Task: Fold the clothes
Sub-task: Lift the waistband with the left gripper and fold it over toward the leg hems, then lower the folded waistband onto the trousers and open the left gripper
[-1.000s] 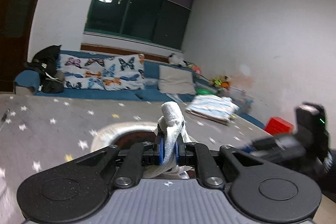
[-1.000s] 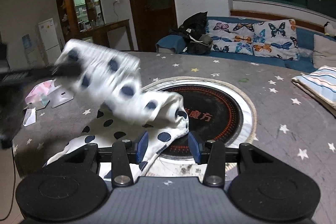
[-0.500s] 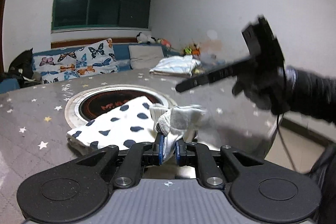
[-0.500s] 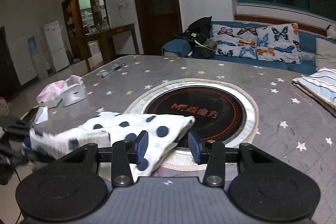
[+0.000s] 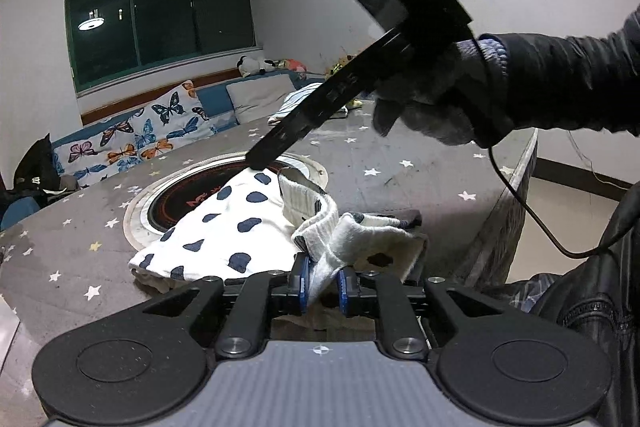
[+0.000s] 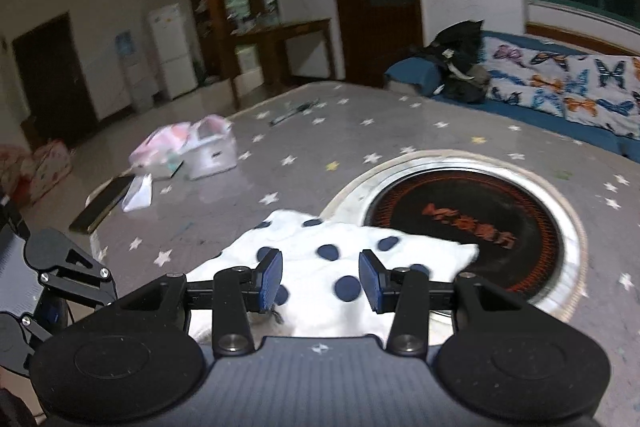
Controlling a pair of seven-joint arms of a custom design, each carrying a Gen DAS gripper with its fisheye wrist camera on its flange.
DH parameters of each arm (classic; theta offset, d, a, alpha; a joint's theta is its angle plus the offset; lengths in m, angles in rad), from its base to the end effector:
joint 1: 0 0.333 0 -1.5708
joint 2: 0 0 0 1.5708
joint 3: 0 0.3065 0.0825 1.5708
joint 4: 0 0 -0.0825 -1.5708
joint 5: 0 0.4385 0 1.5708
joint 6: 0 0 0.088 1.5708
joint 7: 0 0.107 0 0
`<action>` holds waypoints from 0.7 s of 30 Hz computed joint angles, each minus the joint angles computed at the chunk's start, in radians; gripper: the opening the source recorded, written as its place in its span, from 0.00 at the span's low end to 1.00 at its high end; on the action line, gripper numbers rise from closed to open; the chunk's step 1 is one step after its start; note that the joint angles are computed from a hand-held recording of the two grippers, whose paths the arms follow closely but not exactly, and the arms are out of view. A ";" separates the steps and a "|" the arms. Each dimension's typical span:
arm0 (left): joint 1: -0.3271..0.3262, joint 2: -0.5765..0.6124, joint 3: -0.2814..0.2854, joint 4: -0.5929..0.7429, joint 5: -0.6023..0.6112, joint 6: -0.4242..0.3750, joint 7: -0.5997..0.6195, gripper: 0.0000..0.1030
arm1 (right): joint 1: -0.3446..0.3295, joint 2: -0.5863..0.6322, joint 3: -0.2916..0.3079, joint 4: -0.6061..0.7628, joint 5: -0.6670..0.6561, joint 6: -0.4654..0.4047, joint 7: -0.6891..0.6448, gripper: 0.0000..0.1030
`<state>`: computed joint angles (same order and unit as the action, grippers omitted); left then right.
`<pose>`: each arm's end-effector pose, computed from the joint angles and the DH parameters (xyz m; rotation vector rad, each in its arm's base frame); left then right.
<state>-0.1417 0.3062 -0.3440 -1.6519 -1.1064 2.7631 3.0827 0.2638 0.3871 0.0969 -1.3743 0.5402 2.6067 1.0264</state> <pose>0.6793 -0.2856 0.4866 -0.6234 2.2988 -1.3457 0.7346 0.2500 0.5762 -1.9264 1.0980 -0.3842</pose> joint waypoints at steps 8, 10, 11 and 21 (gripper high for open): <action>0.007 -0.025 0.003 -0.030 -0.026 -0.002 0.006 0.30 | 0.015 -0.011 -0.019 0.009 -0.091 -0.138 -0.013 0.41; 0.007 -0.034 0.006 -0.040 -0.037 -0.004 0.002 0.32 | 0.015 -0.054 -0.025 -0.040 -0.111 -0.157 -0.024 0.41; 0.007 -0.040 0.008 -0.045 -0.043 -0.004 -0.003 0.35 | 0.015 -0.076 -0.027 -0.067 -0.117 -0.164 -0.028 0.41; 0.009 -0.112 0.036 -0.081 -0.150 -0.060 -0.029 0.41 | 0.015 -0.259 -0.033 -0.295 -0.151 -0.136 -0.071 0.41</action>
